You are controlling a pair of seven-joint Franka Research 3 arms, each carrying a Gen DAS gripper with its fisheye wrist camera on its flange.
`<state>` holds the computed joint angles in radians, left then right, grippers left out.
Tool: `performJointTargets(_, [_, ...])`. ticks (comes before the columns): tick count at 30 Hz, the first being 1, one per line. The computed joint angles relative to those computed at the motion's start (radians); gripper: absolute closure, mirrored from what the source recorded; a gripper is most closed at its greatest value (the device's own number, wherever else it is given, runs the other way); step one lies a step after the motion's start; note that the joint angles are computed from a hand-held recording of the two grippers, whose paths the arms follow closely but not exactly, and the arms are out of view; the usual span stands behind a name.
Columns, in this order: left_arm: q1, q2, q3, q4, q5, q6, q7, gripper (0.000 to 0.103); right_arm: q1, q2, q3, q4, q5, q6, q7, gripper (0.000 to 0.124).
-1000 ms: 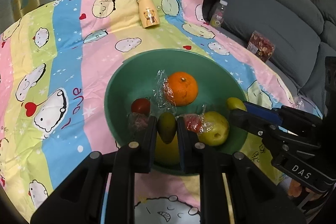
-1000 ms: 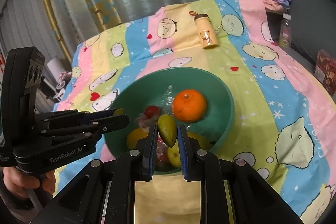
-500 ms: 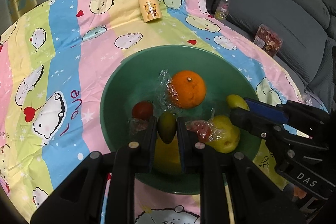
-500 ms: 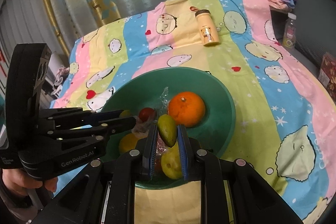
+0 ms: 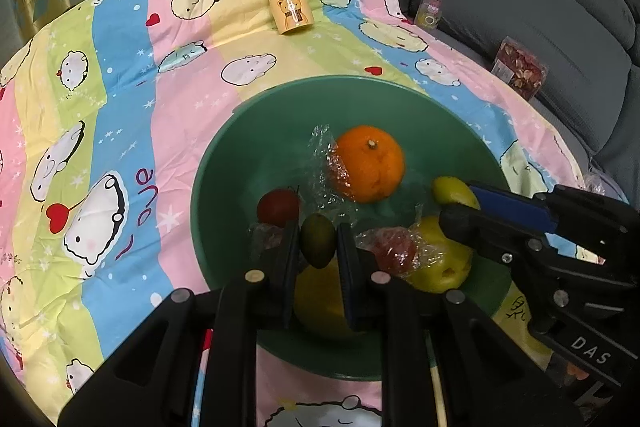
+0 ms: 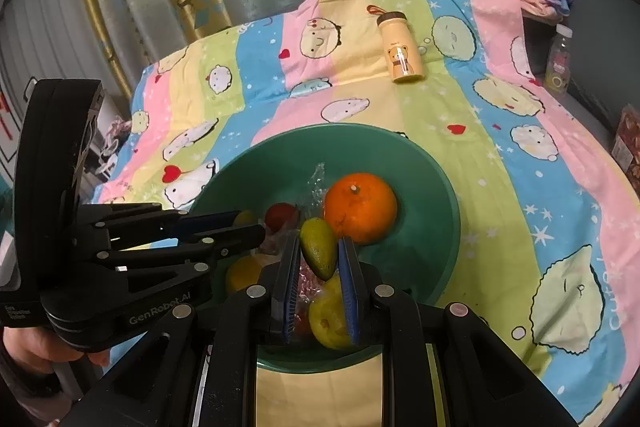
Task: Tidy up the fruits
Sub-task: 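Lower the green fruit into the bowl with the left tool, then open the left tool to release the green fruit in the bowl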
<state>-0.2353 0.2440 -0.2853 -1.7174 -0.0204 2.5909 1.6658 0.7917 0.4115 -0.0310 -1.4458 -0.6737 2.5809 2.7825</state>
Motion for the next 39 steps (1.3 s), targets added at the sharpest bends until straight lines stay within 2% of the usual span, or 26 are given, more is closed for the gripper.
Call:
performJointTargets(19, [-0.007,0.026,0.003,0.035,0.018,-0.046,-0.011,0.085,-0.001,0.031,0.003,0.044,0.069,-0.032,-0.062,0.103])
performJointTargets(39, [-0.005,0.024,0.002,0.031,0.021,-0.039,-0.018,0.085,0.005,0.026,-0.007,0.034,0.074,-0.028,-0.050,0.103])
